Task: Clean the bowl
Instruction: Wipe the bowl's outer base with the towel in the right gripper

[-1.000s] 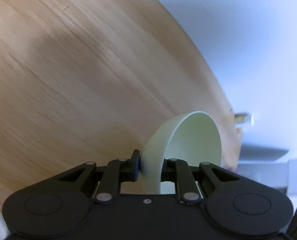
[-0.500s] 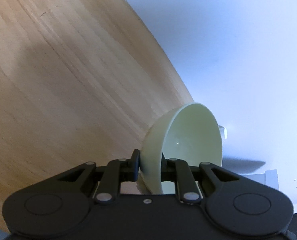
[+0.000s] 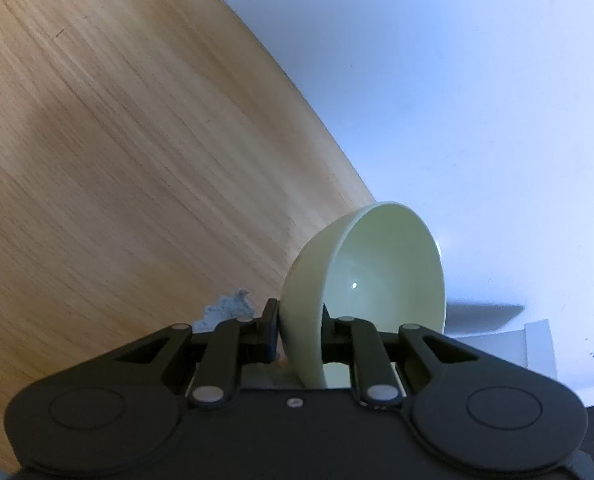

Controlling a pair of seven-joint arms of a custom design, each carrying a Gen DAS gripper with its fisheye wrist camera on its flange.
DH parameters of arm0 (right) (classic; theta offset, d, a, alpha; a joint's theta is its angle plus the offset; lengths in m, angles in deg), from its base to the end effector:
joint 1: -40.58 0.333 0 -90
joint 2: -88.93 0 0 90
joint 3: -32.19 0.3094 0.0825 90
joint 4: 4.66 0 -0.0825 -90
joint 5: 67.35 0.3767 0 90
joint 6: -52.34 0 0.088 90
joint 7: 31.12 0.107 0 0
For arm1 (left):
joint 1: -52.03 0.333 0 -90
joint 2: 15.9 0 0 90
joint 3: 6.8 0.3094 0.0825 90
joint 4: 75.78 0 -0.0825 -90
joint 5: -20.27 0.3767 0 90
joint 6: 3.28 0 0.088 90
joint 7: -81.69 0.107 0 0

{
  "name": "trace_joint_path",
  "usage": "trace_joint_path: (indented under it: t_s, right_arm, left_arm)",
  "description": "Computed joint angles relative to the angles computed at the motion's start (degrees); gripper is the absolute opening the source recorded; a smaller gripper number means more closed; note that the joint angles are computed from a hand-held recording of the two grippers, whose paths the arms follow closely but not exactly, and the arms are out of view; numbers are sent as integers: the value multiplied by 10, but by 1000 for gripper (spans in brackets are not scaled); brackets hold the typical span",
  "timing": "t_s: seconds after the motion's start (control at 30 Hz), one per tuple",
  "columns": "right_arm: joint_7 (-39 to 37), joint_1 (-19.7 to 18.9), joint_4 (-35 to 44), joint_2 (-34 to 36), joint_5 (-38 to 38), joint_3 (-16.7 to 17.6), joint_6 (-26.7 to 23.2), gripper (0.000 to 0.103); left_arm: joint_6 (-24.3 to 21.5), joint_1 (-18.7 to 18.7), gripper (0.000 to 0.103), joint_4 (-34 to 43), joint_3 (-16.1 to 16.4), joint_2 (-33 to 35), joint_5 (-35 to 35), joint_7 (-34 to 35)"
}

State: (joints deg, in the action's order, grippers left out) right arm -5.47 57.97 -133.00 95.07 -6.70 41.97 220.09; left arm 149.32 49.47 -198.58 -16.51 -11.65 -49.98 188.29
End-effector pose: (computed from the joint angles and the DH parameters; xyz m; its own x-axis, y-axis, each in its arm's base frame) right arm 0.5161 0.2017 0.3624 0.6014 -0.7910 -0.1127 -0.6488 -0.4012 -0.6466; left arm 0.5625 -0.0934 0.4007 0.2600 -0.6227 0.7380 -0.8212 -0.5446 -0.1702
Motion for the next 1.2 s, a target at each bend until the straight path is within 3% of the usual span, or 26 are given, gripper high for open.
trace_joint_path:
  t_s: [0.3, 0.53, 0.77, 0.97, 1.2]
  right_arm:
    - [51, -7, -6, -4, 33, -3, 41, 23]
    - [137, -10, -18, -19, -71, -21, 47, 23]
    - [120, -10, -25, -20, -140, -20, 26, 23]
    - [148, -11, -19, -7, -189, -16, 19, 23]
    - [198, -18, -5, 11, -275, -21, -24, 23]
  left_arm:
    - [-9, 3, 15, -19, 10, -22, 25, 19]
    - [-27, 5, 15, -34, 21, -39, 54, 7]
    - [-40, 7, 15, -39, 24, -37, 111, 2]
    - [-47, 11, 15, -47, 26, -34, 117, 39]
    - [-51, 14, 15, -56, 25, -27, 177, -18]
